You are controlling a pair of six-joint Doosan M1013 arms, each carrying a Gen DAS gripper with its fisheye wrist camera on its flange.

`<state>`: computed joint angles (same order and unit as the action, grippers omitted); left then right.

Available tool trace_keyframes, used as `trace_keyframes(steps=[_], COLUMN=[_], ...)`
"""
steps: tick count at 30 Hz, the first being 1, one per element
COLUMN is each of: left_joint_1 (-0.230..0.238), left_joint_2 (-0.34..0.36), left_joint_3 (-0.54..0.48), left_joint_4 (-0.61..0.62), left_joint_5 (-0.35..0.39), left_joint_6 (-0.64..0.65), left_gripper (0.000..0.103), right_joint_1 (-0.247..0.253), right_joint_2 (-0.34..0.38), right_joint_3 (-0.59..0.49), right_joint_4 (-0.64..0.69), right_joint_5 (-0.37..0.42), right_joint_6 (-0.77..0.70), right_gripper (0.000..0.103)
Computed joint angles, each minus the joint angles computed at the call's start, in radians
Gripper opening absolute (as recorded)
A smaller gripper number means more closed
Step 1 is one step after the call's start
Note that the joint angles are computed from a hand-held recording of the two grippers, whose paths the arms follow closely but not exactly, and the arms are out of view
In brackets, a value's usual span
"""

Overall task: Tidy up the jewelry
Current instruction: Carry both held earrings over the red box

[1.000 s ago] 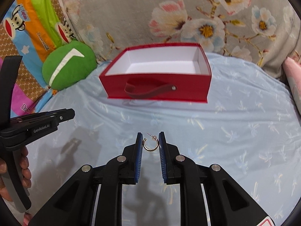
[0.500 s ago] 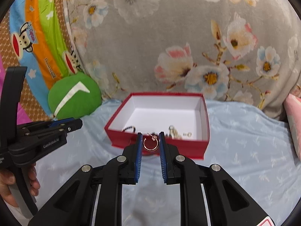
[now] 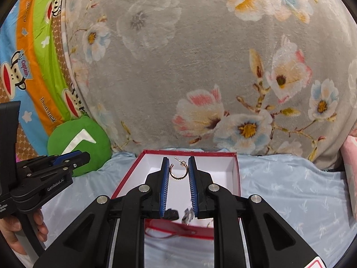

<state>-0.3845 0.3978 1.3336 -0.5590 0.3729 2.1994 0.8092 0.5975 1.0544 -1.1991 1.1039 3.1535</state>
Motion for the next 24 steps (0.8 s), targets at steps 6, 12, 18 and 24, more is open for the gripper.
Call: trace_keyframes(steps=[6, 12, 18, 24], left_joint_1=[-0.009, -0.028, -0.042, -0.051], left_joint_2=[0.05, 0.103, 0.153, 0.195], left_joint_3=[-0.082, -0.157, -0.224, -0.279], left_joint_4=[0.0, 0.072, 0.157, 0.221], left_joint_5=[0.018, 0.021, 0.043, 0.066], left_joint_6=[-0.017, -0.068, -0.151, -0.22], left_gripper=[0.017, 0.017, 0.017, 0.017], right_joint_1=[-0.043, -0.081, -0.114, -0.14], right_joint_2=[0.023, 0.05, 0.065, 0.068], right_joint_3=[-0.043, -0.084, -0.097, -0.084], right_joint_4=[0.022, 0.064, 0.104, 0.132], right_joint_5=[-0.028, -0.053, -0.084, -0.113], right_joint_6=[-0.049, -0.103, -0.117, -0.098], right_gripper=[0.015, 0.016, 0.016, 0.016])
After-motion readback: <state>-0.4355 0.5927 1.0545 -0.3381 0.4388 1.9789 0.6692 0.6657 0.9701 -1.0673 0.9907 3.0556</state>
